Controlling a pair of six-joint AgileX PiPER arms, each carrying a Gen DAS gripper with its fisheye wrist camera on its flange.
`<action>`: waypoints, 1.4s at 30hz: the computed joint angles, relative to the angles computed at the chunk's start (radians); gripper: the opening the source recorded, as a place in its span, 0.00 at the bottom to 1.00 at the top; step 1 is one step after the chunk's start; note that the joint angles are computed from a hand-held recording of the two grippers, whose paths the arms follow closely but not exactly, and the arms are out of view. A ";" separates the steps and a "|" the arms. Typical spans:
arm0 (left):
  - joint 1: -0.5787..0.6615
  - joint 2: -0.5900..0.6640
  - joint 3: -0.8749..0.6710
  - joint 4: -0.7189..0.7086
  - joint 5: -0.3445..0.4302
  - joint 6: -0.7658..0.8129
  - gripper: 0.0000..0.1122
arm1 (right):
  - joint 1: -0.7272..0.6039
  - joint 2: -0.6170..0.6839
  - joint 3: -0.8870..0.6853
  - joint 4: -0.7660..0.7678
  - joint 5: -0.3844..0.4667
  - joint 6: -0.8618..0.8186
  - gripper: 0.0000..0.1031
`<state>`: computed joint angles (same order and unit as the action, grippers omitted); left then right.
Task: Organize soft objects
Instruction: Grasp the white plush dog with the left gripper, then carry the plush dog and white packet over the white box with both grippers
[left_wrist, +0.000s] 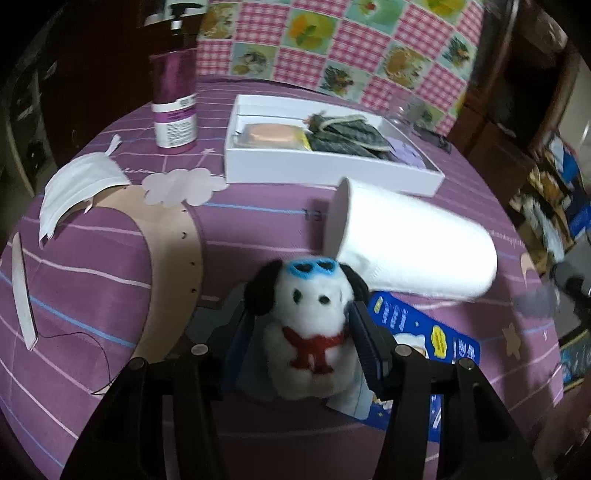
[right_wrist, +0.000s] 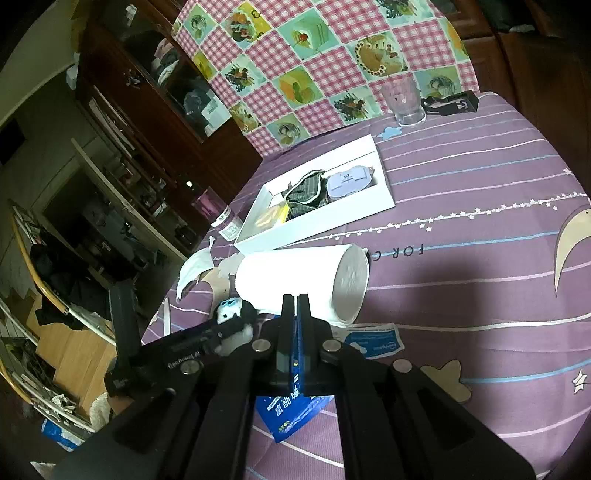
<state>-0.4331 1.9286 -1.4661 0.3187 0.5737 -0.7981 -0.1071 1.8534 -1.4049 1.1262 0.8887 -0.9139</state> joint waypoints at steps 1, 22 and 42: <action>-0.007 0.009 -0.011 0.004 0.012 0.006 0.47 | 0.001 0.000 0.001 0.002 -0.002 -0.002 0.02; -0.040 -0.070 0.017 0.135 0.048 -0.121 0.27 | 0.008 0.013 -0.068 -0.049 0.053 0.100 0.02; 0.015 0.041 -0.430 0.080 0.308 0.068 0.27 | 0.085 0.287 -0.761 -0.290 0.286 0.580 0.02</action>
